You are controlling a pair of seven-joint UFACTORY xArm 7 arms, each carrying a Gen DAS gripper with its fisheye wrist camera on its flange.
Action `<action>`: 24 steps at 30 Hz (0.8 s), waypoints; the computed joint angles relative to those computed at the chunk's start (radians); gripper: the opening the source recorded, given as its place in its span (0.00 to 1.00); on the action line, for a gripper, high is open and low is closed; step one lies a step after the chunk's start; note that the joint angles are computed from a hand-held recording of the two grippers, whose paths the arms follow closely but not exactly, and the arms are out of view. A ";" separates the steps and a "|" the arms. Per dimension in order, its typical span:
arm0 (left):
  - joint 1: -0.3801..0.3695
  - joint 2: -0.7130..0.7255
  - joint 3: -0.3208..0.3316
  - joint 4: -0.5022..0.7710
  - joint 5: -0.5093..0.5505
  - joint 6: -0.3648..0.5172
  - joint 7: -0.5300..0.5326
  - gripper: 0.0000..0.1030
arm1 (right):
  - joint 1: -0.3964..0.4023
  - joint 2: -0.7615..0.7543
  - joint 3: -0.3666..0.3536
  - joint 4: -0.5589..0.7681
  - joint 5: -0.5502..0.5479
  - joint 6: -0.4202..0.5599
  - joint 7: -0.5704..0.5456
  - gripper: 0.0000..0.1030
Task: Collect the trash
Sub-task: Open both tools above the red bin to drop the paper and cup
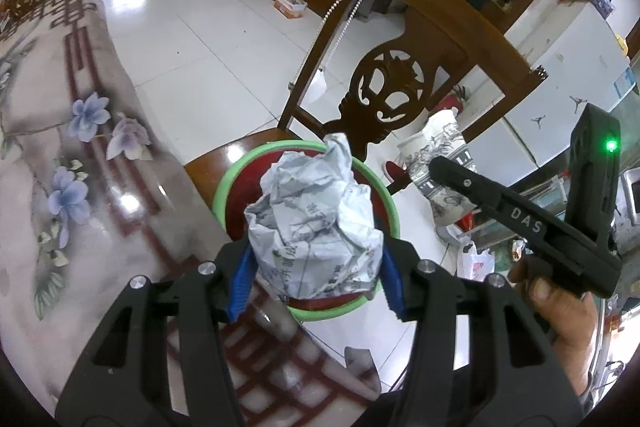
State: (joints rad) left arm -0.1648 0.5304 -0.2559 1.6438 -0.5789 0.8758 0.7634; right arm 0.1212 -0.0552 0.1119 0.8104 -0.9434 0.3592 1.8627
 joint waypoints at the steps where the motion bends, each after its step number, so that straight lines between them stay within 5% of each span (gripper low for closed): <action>1: -0.005 0.004 0.001 0.002 0.004 -0.003 -0.005 0.49 | -0.003 -0.003 -0.004 -0.009 0.006 -0.010 -0.002 0.44; 7: -0.025 0.027 -0.003 0.018 0.028 -0.001 -0.026 0.53 | -0.012 0.002 -0.007 -0.017 0.004 -0.032 0.014 0.44; 10: -0.040 0.035 0.007 0.027 0.054 -0.007 -0.056 0.78 | -0.010 0.019 -0.013 -0.007 0.058 -0.047 -0.048 0.46; 13: -0.034 0.041 0.004 0.039 0.060 0.002 -0.071 0.92 | -0.004 0.037 -0.019 0.007 0.072 -0.045 -0.059 0.68; 18: -0.017 0.029 0.014 0.031 0.076 0.003 -0.064 0.94 | 0.019 0.041 -0.018 0.033 0.076 0.004 -0.076 0.87; 24: 0.037 -0.005 0.029 -0.006 0.046 -0.028 -0.068 0.95 | 0.041 0.058 -0.015 0.078 0.049 0.039 -0.071 0.91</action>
